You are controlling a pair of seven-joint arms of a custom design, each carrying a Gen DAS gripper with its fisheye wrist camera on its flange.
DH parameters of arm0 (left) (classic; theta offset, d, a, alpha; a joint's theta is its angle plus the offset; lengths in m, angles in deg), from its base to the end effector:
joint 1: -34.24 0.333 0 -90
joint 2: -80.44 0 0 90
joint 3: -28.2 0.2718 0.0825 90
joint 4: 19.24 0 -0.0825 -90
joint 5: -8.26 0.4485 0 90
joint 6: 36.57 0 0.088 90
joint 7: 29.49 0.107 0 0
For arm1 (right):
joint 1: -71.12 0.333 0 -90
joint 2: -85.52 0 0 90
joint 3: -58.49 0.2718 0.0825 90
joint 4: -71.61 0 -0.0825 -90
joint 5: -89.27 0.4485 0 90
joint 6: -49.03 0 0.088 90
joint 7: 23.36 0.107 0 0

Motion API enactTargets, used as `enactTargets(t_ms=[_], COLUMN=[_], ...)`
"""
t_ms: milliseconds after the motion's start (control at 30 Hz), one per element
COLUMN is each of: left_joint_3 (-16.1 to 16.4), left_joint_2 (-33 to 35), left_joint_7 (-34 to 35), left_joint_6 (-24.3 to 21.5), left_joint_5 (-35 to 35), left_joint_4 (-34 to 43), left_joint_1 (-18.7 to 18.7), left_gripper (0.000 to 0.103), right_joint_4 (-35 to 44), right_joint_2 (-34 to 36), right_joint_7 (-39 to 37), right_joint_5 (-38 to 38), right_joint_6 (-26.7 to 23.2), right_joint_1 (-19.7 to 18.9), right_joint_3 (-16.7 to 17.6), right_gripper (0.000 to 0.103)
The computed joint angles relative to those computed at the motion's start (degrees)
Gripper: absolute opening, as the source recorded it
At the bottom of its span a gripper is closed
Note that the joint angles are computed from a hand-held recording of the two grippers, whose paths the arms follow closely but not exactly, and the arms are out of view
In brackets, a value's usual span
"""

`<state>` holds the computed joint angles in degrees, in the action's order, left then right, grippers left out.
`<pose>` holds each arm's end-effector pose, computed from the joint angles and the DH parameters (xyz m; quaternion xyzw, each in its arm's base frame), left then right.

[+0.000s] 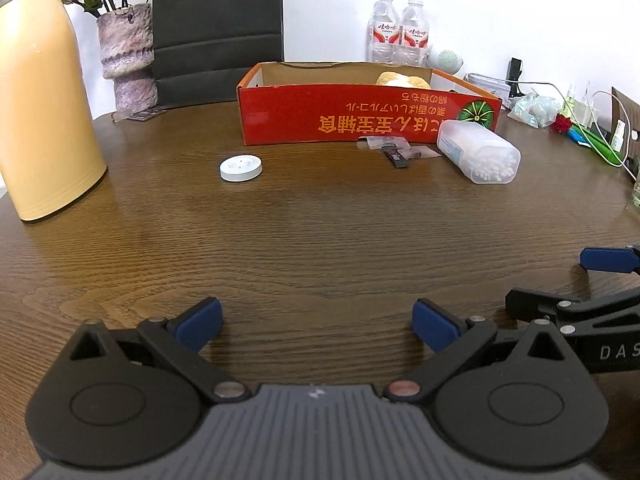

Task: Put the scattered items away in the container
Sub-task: 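Withdraw both tools from the box back over the table, then grasp the white round puck with the left tool while the right tool grasps a small black item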

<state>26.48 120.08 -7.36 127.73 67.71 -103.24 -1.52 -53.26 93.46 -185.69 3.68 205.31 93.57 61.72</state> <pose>0.5904 -0.5081 0.2643 -0.5137 0.7497 -0.3400 0.2417 0.5282 0.2958 0.2584 -0.6015 0.6798 -0.3078 0.2852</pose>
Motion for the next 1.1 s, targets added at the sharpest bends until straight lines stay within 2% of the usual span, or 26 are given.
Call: enactTargets(t_ms=[867, 933, 1033, 1100], left_joint_3=[-0.1, -1.8, -6.8, -5.7], left_joint_2=[0.1, 0.4, 2.4, 3.8], left_joint_7=[-0.2, 3.6, 15.6, 18.9], left_joint_6=[-0.1, 1.2, 3.6, 4.9], left_joint_5=[0.0, -1.9, -9.1, -10.3], left_joint_4=[0.1, 0.3, 2.4, 5.5], left_joint_1=[0.0, 1.8, 7.3, 7.5], left_gripper=[0.103, 0.103, 0.103, 0.103], right_joint_4=[0.0, 0.1, 2.0, 4.4], right_joint_2=[0.0, 0.1, 1.4, 2.6], right_joint_7=[-0.1, -0.1, -2.4, -0.7], right_joint_5=[0.1, -0.3, -0.1, -3.6], right_joint_6=[0.0, 0.7, 3.2, 5.6], right_joint_1=[0.0, -0.2, -0.9, -1.1], right_joint_3=[0.0, -0.2, -0.7, -1.5], right_gripper=[0.103, 0.103, 0.101, 0.095])
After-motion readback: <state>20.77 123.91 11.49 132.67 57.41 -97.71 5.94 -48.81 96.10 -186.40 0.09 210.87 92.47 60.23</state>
